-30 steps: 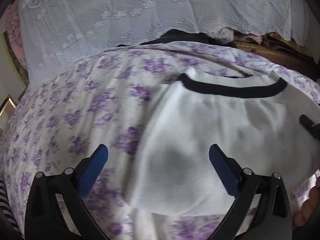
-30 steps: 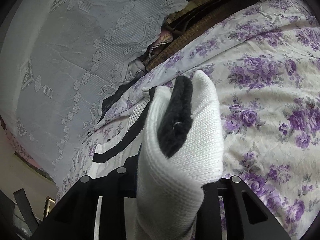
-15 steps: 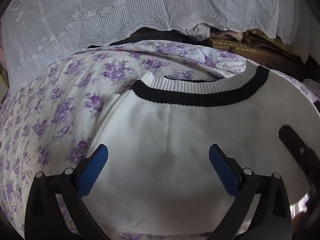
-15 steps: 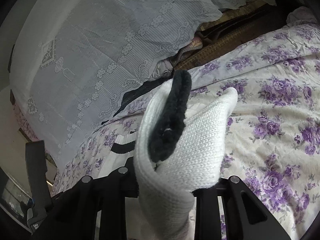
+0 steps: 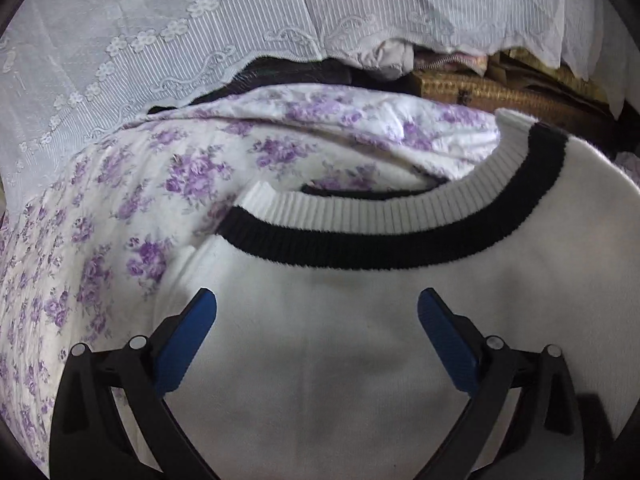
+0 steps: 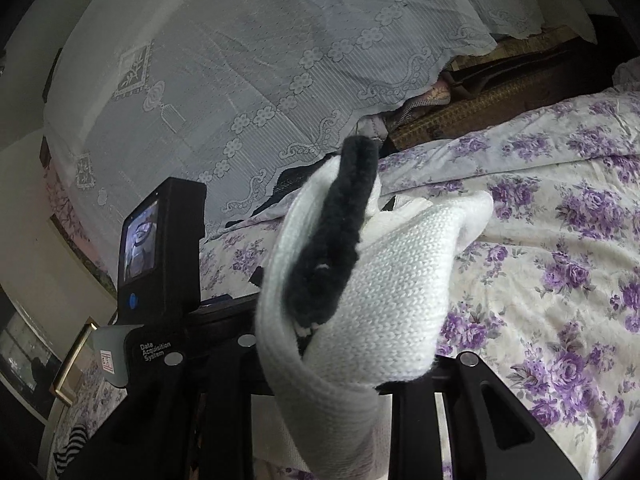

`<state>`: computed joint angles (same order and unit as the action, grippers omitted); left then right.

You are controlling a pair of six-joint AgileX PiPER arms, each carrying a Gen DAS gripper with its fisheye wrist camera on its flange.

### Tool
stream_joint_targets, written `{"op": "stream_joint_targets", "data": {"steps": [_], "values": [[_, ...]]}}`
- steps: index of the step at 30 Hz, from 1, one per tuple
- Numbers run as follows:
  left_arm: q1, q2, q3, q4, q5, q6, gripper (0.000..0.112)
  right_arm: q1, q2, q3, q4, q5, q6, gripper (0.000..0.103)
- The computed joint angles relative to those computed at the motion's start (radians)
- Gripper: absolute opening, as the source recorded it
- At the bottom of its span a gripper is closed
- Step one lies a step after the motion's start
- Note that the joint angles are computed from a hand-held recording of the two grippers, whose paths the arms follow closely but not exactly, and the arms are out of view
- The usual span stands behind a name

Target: Fold small clothes

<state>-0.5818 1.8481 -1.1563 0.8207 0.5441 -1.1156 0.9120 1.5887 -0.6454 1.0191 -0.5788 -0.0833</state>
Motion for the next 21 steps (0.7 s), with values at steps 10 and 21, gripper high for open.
{"op": "stream_joint_targets", "data": {"steps": [10, 21], "values": [[0.072, -0.09, 0.093, 0.117, -0.05, -0.071, 0.099, 0.087, 0.049, -0.145, 0.236, -0.017, -0.313, 0.027], [0.351, -0.162, 0.202, 0.037, -0.196, 0.052, 0.099, 0.162, 0.269, -0.502, 0.526, 0.011, -0.703, 0.027]]}}
